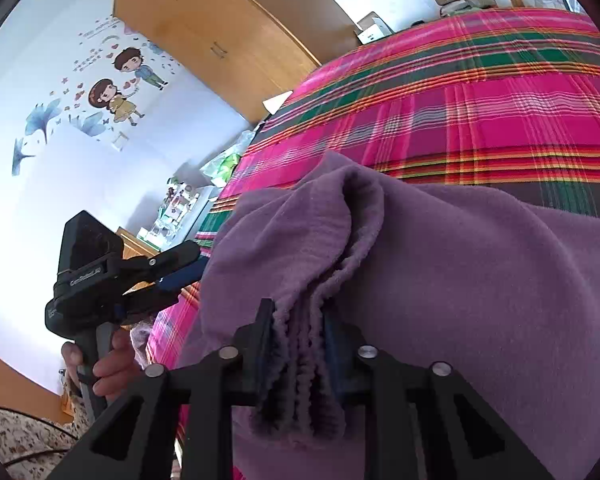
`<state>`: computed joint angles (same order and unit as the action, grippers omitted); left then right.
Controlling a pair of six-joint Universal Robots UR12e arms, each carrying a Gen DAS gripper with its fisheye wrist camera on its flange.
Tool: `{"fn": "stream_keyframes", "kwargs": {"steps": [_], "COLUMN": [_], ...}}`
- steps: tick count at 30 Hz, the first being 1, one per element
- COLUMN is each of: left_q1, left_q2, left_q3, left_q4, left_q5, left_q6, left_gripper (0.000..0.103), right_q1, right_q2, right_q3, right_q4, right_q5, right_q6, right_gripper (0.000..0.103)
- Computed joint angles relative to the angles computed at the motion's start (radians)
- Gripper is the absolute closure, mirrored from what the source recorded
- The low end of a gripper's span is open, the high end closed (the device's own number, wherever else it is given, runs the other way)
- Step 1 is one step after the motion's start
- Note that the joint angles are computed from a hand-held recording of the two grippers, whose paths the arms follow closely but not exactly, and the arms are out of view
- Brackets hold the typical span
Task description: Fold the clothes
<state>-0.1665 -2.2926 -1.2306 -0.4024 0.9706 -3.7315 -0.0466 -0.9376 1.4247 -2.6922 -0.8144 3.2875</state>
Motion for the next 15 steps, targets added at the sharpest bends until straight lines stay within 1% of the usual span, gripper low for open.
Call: {"fn": "stream_keyframes", "kwargs": {"steps": [3,5,8,11,15], "left_q1": [-0.003,-0.004,-0.003,-0.004,-0.005], "left_q2": [0.004,0.008,0.010,0.010,0.010], "left_q3": [-0.003,-0.008,-0.010,-0.011,-0.013], "left_q4": [-0.001,0.002,0.002,0.002,0.003], "left_q5": [0.027,0.042,0.046,0.052,0.046], "left_q6": [0.016,0.019,0.015,0.014,0.015], "left_gripper": [0.070,0.070,0.069,0.069,0.066], "right_q1": [-0.001,-0.004,-0.013,-0.022,-0.030], "right_q2": [-0.008,-0.009,-0.018,-0.030,-0.043], "right_q3": [0.016,0.023,0.042,0.064,0.088], "right_q4": [-0.056,-0.101,-0.175,-0.244,-0.269], "right_q5": [-0.005,0.011,0.030,0.030,0.018], "right_q6": [0.030,0.063,0.103,0.147,0.173], "right_gripper": [0.082,0.083,0.083,0.083,0.083]}}
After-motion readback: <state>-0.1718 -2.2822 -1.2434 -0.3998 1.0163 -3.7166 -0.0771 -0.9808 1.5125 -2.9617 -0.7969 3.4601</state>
